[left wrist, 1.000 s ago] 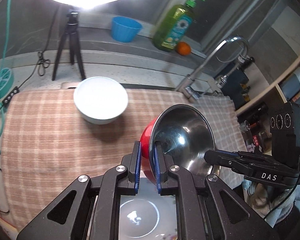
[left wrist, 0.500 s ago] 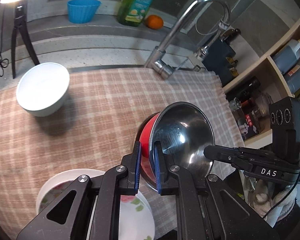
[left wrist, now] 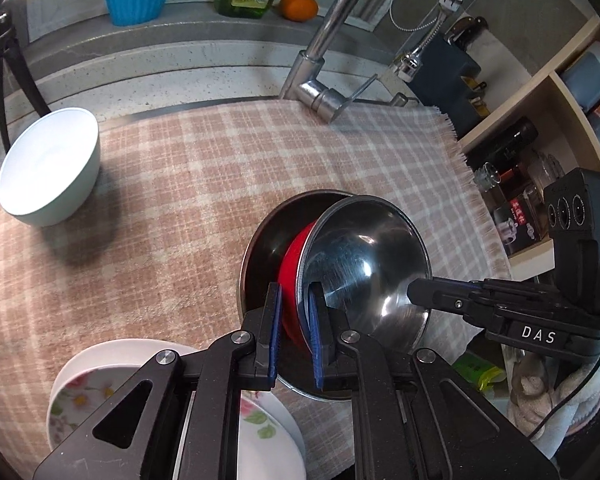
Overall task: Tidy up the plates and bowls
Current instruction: 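Lower the red bowl inside the large steel bowl and open the left gripper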
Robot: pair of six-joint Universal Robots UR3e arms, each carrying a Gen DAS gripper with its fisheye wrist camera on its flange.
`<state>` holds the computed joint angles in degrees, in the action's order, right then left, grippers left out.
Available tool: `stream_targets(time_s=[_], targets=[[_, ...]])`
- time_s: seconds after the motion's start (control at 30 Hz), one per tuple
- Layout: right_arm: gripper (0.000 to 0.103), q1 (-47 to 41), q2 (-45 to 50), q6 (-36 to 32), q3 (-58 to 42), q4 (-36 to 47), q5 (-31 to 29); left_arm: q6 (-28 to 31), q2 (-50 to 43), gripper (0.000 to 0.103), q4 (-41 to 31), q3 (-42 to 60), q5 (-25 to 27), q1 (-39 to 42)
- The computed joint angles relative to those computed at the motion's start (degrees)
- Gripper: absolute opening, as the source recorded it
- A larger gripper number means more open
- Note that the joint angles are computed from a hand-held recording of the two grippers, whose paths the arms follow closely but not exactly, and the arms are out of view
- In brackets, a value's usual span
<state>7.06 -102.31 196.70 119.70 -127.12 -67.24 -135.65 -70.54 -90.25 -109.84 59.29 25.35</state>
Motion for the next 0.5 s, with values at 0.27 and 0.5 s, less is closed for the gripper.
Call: stream_targets(time_s=[0.27, 0.5], targets=[[0.014, 0.09, 2.16, -0.15, -0.63, -0.73, -0.02, -2.11, -1.03, 0.011, 3.19, -0.71, 1.84, -1.87], [0.016, 1.65, 3.94, -0.51, -2.81, -0.07, -1.71, -3.09, -1.68, 0.016, 3.97, -0.57, 2.62, -2.82]])
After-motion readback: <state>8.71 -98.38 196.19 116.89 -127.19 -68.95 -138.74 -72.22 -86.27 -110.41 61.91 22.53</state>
